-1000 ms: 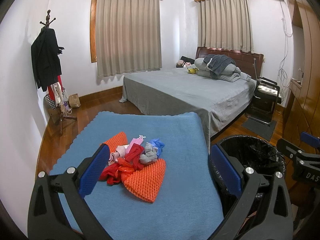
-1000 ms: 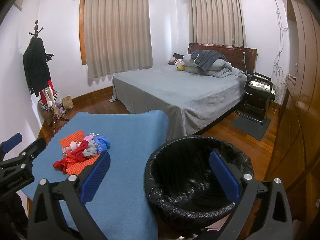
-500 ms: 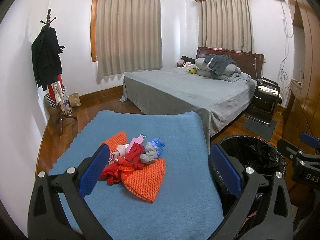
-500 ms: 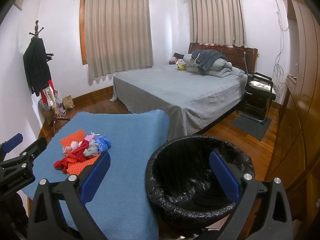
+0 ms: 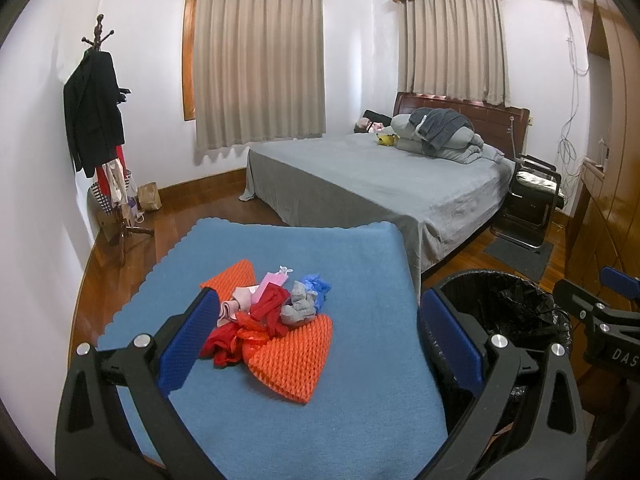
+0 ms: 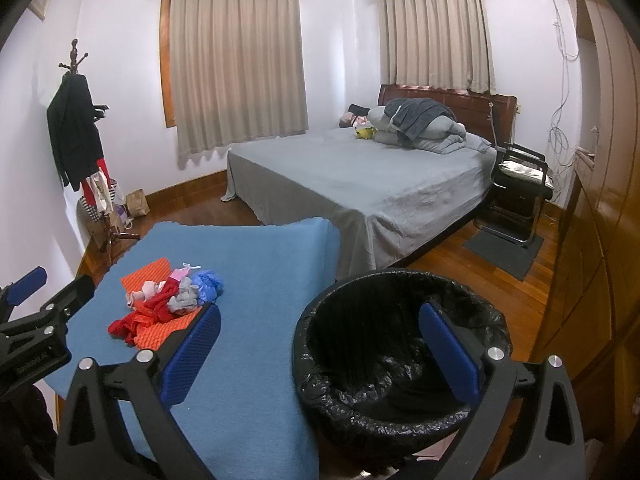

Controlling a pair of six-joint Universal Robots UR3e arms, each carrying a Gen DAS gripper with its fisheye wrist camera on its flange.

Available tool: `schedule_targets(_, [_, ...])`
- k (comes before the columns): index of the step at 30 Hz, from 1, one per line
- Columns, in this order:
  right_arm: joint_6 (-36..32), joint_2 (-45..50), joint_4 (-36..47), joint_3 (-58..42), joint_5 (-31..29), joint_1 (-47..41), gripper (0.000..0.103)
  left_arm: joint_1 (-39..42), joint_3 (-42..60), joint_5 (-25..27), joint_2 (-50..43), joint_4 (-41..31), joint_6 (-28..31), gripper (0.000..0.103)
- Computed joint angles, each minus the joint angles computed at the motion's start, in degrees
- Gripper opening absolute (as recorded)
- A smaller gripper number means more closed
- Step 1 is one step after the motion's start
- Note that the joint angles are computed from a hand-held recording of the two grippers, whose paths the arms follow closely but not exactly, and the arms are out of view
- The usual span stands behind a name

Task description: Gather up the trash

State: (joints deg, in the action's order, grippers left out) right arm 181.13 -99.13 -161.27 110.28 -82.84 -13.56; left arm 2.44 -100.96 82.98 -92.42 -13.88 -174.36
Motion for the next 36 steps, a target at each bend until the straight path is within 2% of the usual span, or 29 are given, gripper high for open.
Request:
schedule_targets(13, [0.61, 0.97, -0.84, 0.1, -1.76, 2.55, 0.097, 0.94, -1.37, -0.84, -0.01, 0.63, -0.18, 0.098])
schedule_targets(16, [1.96, 6.28, -7.46, 1.04, -3.56, 5.93, 0.097, 1.83, -1.81, -0.99, -0.17, 0.97, -0.01, 0.098])
schedule_targets(19, [2.57, 10.92, -11.06, -0.21, -4.69, 8.32, 0.097, 2.61, -2.63, 0.62, -3.17, 4.97, 0.48, 0.098])
schedule_targets(22, [2.77, 16.65, -13.51, -3.39, -4.71, 10.21, 0.097, 4.14, -3.51, 2.03, -5.89, 8.93, 0.58, 0.098])
schedule_targets(28, [2.36, 30.26, -12.93, -15.26, -3.6, 13.02, 0.097, 7.81, -2.53, 3.63, -12.42, 12.22, -0.11, 0.098])
schedule_targets(33, [2.97, 40.48, -8.59, -27.53, -1.29, 14.74, 0.096, 9.7, -1.04, 3.32, -17.35, 14.92, 0.1, 0.098])
schedule_targets(36, [2.14, 46.69, -5.31, -35.86, -2.05, 16.53, 0.091, 10.66, 1.99, 3.47, -20.93, 15.28, -0.3, 0.098])
